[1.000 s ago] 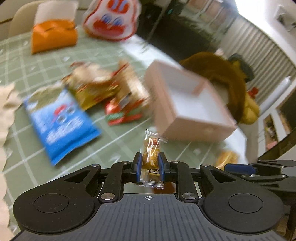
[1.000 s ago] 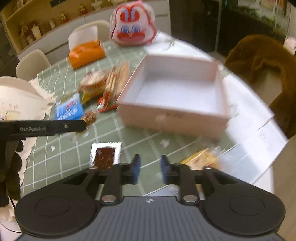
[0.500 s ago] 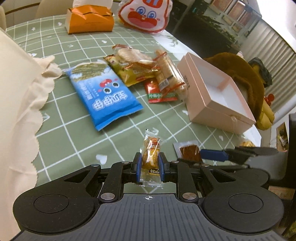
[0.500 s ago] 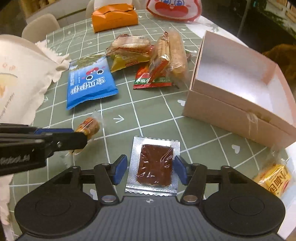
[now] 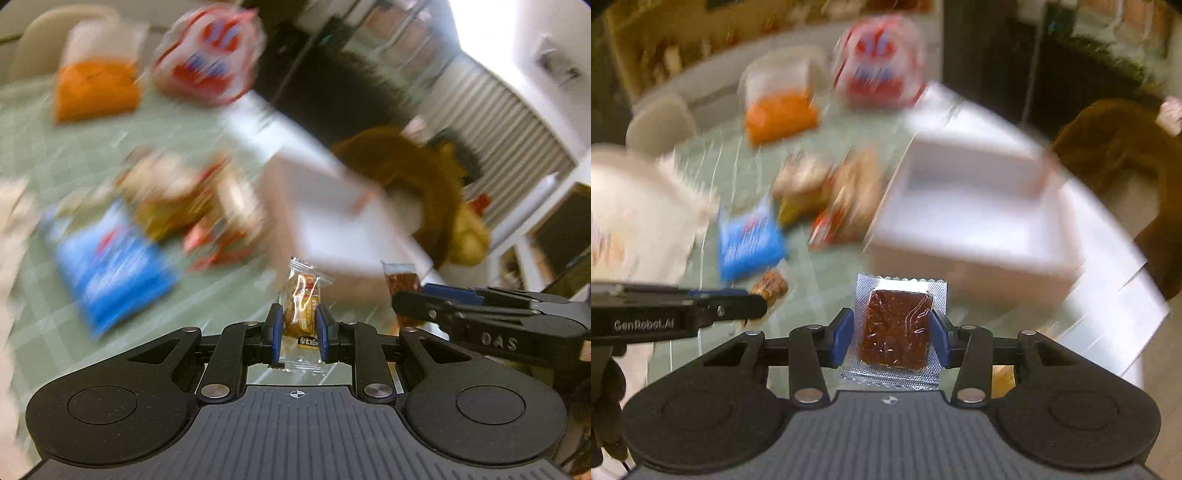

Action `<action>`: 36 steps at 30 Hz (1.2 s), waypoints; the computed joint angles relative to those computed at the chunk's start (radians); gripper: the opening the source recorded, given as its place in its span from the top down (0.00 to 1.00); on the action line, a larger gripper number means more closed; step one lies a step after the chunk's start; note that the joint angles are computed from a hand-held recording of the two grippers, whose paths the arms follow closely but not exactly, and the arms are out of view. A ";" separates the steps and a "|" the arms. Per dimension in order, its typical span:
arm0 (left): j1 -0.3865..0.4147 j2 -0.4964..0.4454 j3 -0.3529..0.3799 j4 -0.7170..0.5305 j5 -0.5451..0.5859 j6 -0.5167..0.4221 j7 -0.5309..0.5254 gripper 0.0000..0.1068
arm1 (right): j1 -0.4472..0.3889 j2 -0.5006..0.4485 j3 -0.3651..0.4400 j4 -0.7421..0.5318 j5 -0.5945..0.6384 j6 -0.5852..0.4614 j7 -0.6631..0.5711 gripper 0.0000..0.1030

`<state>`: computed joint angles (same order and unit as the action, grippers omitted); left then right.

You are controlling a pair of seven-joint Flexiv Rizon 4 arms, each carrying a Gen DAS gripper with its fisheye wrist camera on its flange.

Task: Organize snacks
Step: 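Open both grippers over the pink box, dropping candy and brown snack, then move the open left gripper toward the bread-stick packets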

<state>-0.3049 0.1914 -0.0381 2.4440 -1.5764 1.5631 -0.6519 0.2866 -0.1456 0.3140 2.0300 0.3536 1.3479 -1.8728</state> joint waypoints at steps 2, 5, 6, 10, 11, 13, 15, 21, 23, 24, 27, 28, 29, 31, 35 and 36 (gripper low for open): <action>0.017 -0.060 -0.007 -0.133 -0.082 -0.020 0.115 0.78 | -0.011 -0.028 -0.015 -0.077 0.003 0.011 -0.005 0.57; 0.081 -0.181 0.009 -0.307 -0.008 -0.133 0.076 0.77 | -0.029 -0.112 -0.021 -0.221 -0.021 -0.004 0.007 0.48; 0.113 -0.222 0.022 -0.343 0.107 -0.194 -0.020 0.76 | -0.018 -0.137 -0.045 -0.253 -0.060 -0.020 0.056 0.40; 0.204 -0.362 0.024 -0.443 0.469 -0.264 -0.300 0.76 | -0.034 -0.178 -0.078 -0.271 -0.143 0.002 0.188 0.35; 0.217 -0.373 0.004 -0.443 0.444 -0.250 -0.282 0.76 | -0.072 -0.179 -0.050 -0.266 -0.121 0.001 0.170 0.35; 0.238 -0.381 -0.030 -0.434 0.355 -0.211 -0.221 0.76 | -0.096 -0.174 -0.050 -0.225 -0.126 0.022 0.173 0.32; 0.248 -0.390 -0.036 -0.422 0.293 -0.122 -0.186 0.76 | -0.084 -0.166 -0.086 -0.171 -0.177 0.039 0.230 0.32; 0.287 -0.441 0.031 -0.381 0.506 -0.090 -0.409 0.76 | -0.146 -0.169 -0.053 -0.087 -0.169 0.000 0.268 0.32; 0.304 -0.460 0.036 -0.391 0.590 -0.123 -0.459 0.76 | -0.140 -0.165 -0.060 -0.057 -0.185 -0.018 0.286 0.32; 0.306 -0.467 0.048 -0.399 0.650 -0.143 -0.495 0.76 | -0.132 -0.167 -0.068 -0.046 -0.199 -0.022 0.297 0.32; 0.259 -0.509 0.159 -0.460 0.935 -0.209 -0.674 0.76 | -0.094 -0.172 -0.102 -0.013 -0.265 -0.007 0.354 0.32; 0.243 -0.532 0.197 -0.492 1.042 -0.241 -0.741 0.75 | -0.096 -0.173 -0.100 -0.011 -0.272 -0.011 0.363 0.32; 0.245 -0.543 0.204 -0.505 1.099 -0.254 -0.762 0.73 | -0.105 -0.174 -0.088 -0.015 -0.266 -0.018 0.363 0.32; 0.275 -0.538 0.160 -0.472 1.089 -0.201 -0.719 0.65 | -0.127 -0.171 -0.064 -0.022 -0.243 -0.033 0.351 0.32; 0.392 -0.482 0.021 -0.379 1.029 -0.153 -0.609 0.64 | -0.131 -0.174 -0.047 -0.024 -0.227 -0.051 0.334 0.32; 0.420 -0.471 -0.018 -0.354 0.997 -0.135 -0.561 0.65 | -0.133 -0.174 -0.043 -0.024 -0.221 -0.054 0.327 0.31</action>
